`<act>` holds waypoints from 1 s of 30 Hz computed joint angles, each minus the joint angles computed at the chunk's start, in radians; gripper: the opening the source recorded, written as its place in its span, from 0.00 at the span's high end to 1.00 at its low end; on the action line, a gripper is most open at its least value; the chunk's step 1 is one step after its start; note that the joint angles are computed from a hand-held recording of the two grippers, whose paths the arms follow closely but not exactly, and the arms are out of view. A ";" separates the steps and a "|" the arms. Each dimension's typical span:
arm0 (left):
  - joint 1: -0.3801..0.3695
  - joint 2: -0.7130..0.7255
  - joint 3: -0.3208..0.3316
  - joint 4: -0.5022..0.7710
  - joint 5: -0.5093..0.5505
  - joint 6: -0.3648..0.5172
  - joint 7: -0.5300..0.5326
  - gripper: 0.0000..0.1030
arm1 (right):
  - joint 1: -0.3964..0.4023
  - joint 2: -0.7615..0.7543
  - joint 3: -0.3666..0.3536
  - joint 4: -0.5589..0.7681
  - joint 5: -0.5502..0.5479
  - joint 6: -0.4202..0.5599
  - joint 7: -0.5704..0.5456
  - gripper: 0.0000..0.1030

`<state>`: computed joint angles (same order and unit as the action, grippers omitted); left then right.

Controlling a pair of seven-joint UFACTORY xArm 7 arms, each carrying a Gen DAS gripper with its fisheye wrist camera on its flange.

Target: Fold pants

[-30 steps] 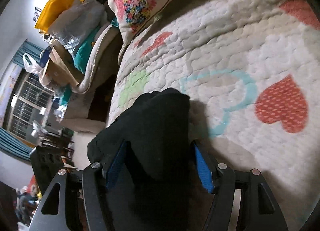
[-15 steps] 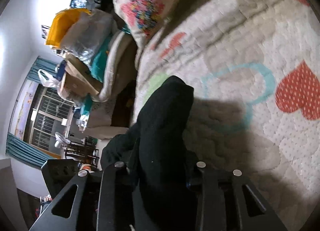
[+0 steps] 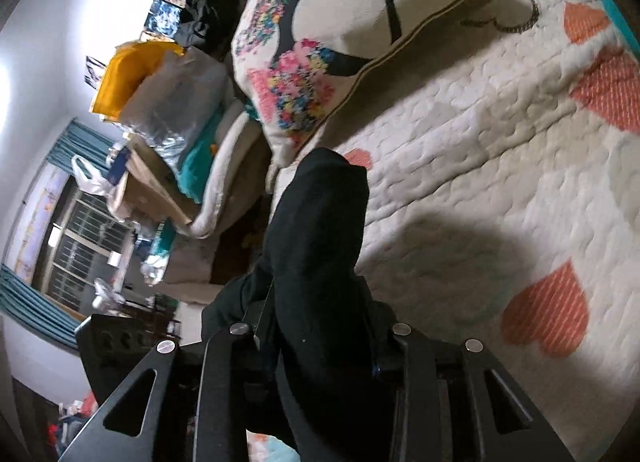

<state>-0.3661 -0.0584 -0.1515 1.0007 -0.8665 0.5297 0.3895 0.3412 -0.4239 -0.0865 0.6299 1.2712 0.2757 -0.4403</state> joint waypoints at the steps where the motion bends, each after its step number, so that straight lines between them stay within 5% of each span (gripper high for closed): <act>1: -0.001 0.013 -0.004 0.007 0.021 -0.010 -0.015 0.65 | -0.011 0.016 -0.001 0.008 -0.024 0.006 0.010 0.66; 10: 0.010 0.117 -0.033 0.055 0.169 -0.037 -0.104 0.56 | -0.071 0.092 0.017 -0.001 -0.088 -0.033 0.046 0.54; 12: 0.029 0.136 -0.035 0.069 0.114 -0.010 -0.097 0.47 | -0.083 0.095 0.026 -0.013 -0.143 -0.055 0.089 0.48; 16: 0.060 0.137 -0.039 0.072 0.013 0.039 -0.058 0.46 | -0.082 0.087 0.013 -0.046 -0.208 -0.096 0.160 0.26; 20: 0.080 0.106 -0.021 0.065 -0.007 0.101 -0.101 0.44 | -0.083 0.041 0.009 -0.086 -0.287 -0.120 0.254 0.25; 24: 0.107 0.074 0.009 0.048 -0.045 0.150 -0.129 0.43 | -0.153 -0.060 0.069 -0.147 -0.437 -0.118 0.424 0.25; 30: 0.111 -0.079 0.034 -0.066 0.130 0.126 -0.253 0.43 | -0.284 -0.256 0.224 -0.220 -0.653 -0.027 0.658 0.25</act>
